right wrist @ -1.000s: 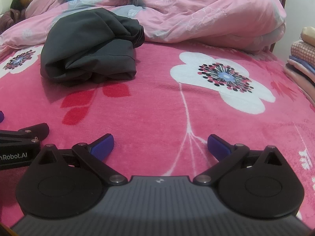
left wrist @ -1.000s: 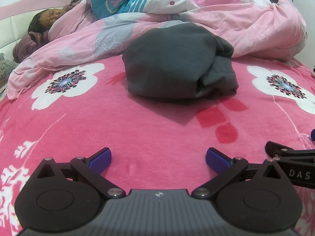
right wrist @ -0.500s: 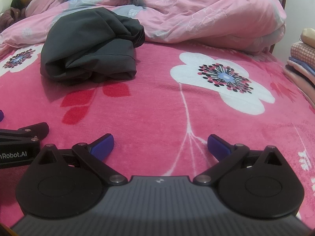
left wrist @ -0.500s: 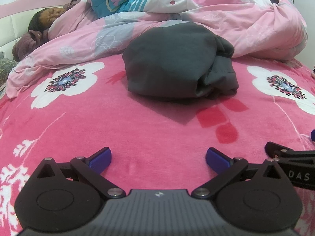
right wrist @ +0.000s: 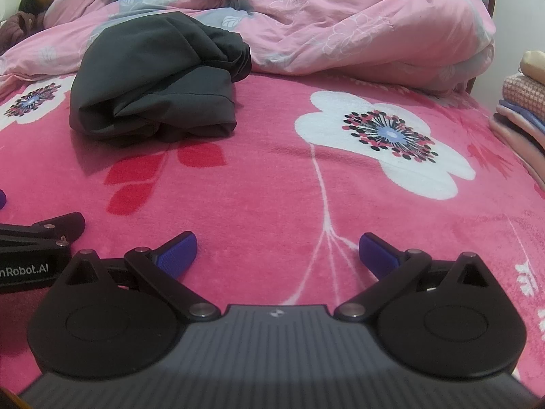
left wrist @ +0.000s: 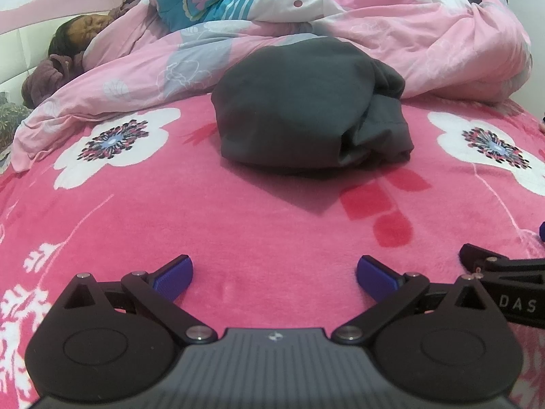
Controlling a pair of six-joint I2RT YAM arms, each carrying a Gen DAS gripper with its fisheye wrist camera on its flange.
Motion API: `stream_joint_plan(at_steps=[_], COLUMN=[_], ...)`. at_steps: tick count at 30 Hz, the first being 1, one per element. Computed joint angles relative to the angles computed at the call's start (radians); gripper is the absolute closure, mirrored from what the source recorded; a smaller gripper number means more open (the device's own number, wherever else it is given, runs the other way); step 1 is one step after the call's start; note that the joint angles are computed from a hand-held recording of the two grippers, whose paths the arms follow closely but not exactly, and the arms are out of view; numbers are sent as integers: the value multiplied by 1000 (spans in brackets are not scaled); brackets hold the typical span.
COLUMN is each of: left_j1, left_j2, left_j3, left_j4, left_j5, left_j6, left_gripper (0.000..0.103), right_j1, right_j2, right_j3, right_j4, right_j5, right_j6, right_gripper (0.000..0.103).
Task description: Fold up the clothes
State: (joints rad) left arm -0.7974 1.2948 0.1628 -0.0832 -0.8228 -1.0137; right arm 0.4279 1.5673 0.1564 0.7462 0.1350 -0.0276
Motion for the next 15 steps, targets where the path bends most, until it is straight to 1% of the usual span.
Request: stream_joint_plan(at_steps=[11,13,15], left_j1=[-7,-15,-16], left_j2=[20,28,18], left_j3=[-11,-15,-20], left_j4=[36,47,47], left_j5=[-15,-24,-25], left_j6=[-7,-15,-16], left_gripper=[0,0,0], right_j1=[6,-7,-51], right_j2=[17,17,14], right_j3=[-9,-8,-3], right_j4=[31,30,14], right_j5=[7,-12,-75], right_j6=[3,5,14], right_gripper=[1,1,1])
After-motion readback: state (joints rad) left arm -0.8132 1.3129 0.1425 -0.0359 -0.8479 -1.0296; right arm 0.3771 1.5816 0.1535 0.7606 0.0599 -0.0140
